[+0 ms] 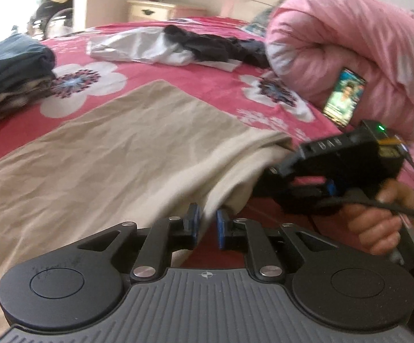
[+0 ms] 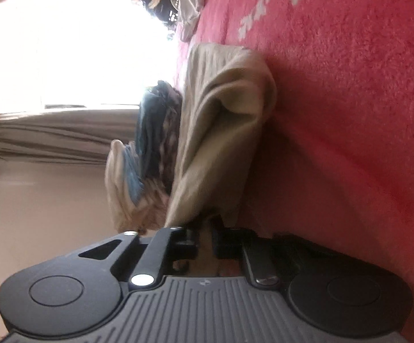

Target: Fold clothes

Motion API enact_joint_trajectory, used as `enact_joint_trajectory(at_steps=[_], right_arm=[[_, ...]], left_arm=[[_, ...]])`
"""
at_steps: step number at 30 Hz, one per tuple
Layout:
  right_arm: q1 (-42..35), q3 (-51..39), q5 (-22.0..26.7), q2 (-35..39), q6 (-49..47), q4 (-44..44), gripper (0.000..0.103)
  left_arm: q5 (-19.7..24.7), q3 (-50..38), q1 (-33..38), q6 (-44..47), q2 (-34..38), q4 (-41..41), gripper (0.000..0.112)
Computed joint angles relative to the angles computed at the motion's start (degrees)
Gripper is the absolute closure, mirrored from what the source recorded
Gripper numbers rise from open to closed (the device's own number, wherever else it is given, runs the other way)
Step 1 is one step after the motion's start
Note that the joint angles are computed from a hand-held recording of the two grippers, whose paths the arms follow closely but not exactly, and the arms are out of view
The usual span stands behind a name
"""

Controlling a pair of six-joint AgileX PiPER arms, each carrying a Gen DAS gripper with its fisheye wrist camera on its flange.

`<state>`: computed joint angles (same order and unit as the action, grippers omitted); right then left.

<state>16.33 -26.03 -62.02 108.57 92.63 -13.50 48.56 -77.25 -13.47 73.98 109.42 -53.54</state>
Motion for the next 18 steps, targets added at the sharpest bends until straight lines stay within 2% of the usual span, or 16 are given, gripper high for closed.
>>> enact_joint_trajectory(at_steps=[1,2,5,7,11,13,15,18], right_arm=[[0.0,-0.1,0.3,-0.3,-0.3,0.0,0.094],[0.0,-0.4,2.9,-1.3,-0.8,-0.6,0.095],[0.3,-2.0,14.3,-5.5,-1.7,-3.3,0.095],[0.2,-3.0,20.3,-7.9,-1.1,-6.0,0.093],[-1.3,-3.0,31.3,-15.5,6.0,-18.8,0.092],[-2.6,-2.5,32.9,-18.6,10.6,-25.1,0.090],[-4.8,-0.8,29.3,-20.8,12.1,-26.7,0.080],[-7.1,0.2,25.2,-22.1,15.0,-28.3,0.075]], left_arm=[[-0.6,0.4,-0.4,0.3,-0.2,0.4,0.093],[-1.2,0.9,-0.9,0.7,-0.5,0.8,0.092],[-4.4,1.8,-2.7,0.6,-0.4,1.9,0.090],[-7.8,2.8,-4.2,1.7,-0.5,2.5,0.090],[-13.6,5.4,-6.6,4.0,-0.7,3.1,0.090],[-15.9,7.0,-7.3,6.3,-1.2,2.2,0.090],[-18.5,9.2,-7.9,10.0,-2.2,0.6,0.089],[-22.7,13.0,-9.3,17.4,-4.1,-2.5,0.088]])
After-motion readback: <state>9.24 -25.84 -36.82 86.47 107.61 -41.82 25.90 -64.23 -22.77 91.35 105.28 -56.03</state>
